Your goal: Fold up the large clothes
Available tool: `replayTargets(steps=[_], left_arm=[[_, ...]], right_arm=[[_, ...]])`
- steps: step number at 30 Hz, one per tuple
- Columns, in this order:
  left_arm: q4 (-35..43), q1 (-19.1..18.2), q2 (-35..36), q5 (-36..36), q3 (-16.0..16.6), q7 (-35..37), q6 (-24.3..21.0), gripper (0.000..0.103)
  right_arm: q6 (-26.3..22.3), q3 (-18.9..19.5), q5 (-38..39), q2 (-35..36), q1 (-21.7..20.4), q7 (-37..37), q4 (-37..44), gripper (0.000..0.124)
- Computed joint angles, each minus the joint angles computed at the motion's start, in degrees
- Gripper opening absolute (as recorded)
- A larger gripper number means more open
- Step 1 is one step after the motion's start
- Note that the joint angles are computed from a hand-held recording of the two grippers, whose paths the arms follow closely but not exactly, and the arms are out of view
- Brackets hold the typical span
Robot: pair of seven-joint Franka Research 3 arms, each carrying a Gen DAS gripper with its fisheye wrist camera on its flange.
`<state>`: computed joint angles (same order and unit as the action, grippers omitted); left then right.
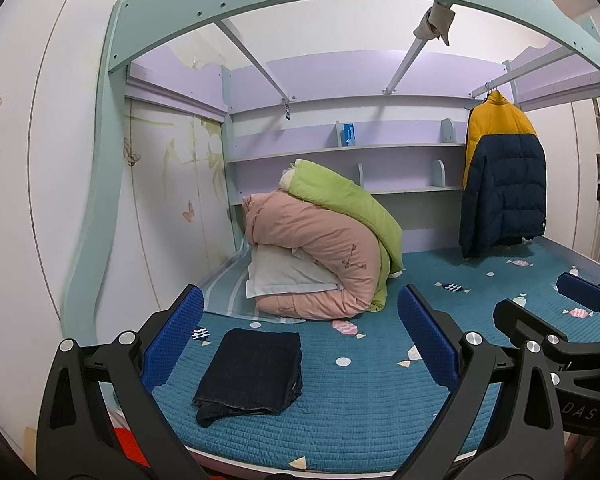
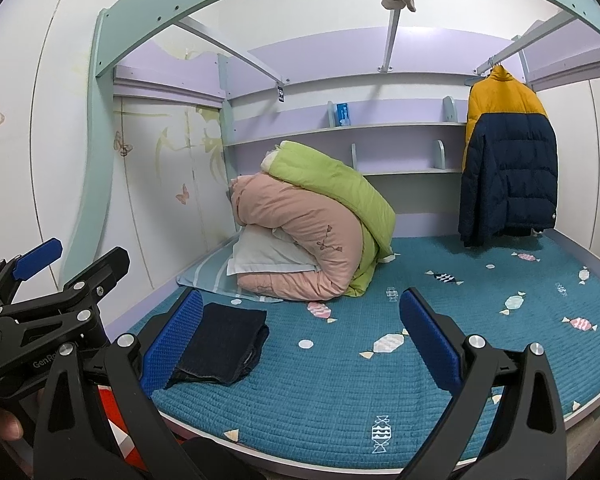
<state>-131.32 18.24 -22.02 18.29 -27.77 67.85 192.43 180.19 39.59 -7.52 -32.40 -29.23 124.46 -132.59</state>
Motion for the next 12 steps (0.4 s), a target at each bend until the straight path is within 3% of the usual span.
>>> replayTargets(steps=[3,6,8,12], left_arm=[[1.53,1.19,1.8,0.3,-1.0,0.75,-0.3,0.098],[3.7,4.58,3.55,0.39,-4.27,1.37,-0.67,0.098],[5.31,9.15,4.55,0.4,-8.78,1.83,-0.74,0.098],[8.75,22.58,5.66,0.25,-22.11,2.17,-1.01,0.098]], right_arm=[[0.64,0.31,-0.14,1.08,-0.82,0.03,0.35,0.095],[1.64,1.29,-0.31,2.15,-2.69,0.08,0.93,0.095],[2.58,1.68,-0.06,3.38,-3.9,-0.05,1.43,0.095],[5.22,4.04,1.33,4.86,-9.21,-0.24,1.85,0.095]])
